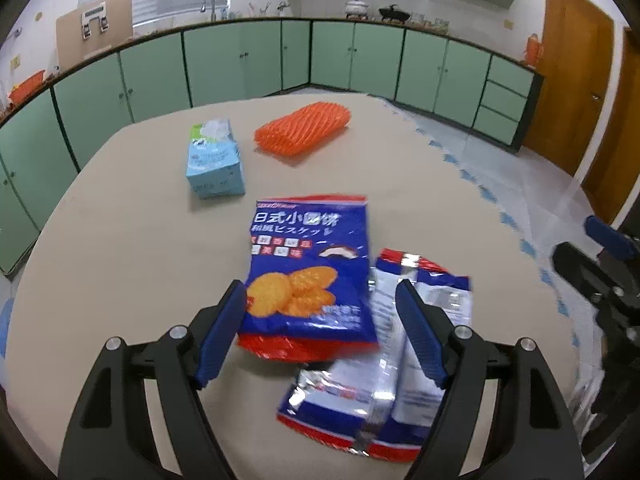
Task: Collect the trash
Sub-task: 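Grasp the blue biscuit bag with the left tool while the right tool grasps the silver snack wrapper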
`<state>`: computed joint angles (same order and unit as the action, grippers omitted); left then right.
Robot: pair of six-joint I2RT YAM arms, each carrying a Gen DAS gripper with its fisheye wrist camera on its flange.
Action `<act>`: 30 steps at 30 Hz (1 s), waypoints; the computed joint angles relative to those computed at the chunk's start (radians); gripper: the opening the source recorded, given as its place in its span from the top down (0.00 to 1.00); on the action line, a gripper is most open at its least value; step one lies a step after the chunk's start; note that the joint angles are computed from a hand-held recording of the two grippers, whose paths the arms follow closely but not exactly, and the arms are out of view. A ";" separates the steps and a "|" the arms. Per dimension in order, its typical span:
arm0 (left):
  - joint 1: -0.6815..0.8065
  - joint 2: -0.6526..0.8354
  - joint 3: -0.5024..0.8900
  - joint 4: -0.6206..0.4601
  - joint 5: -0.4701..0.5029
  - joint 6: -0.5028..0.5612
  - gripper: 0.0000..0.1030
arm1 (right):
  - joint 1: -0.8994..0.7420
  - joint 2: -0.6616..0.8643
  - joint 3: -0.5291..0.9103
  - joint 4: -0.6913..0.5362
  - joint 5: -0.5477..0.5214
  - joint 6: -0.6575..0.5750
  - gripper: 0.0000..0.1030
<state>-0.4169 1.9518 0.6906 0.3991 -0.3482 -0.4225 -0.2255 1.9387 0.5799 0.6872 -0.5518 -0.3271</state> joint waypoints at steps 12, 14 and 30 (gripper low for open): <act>0.043 0.054 0.024 0.008 0.058 0.013 0.56 | 0.037 0.043 0.038 -0.045 0.009 -0.031 0.09; 0.045 0.038 0.003 0.035 0.071 0.009 0.62 | 0.047 0.038 0.033 -0.056 0.003 -0.042 0.09; 0.099 -0.204 -0.212 0.078 0.063 -0.005 0.85 | 0.180 0.087 0.053 -0.122 0.065 -0.030 0.09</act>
<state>-0.3178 1.7480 0.4787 0.4767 -0.2849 -0.4276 -0.0451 2.0260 0.6326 0.5650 -0.4873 -0.3573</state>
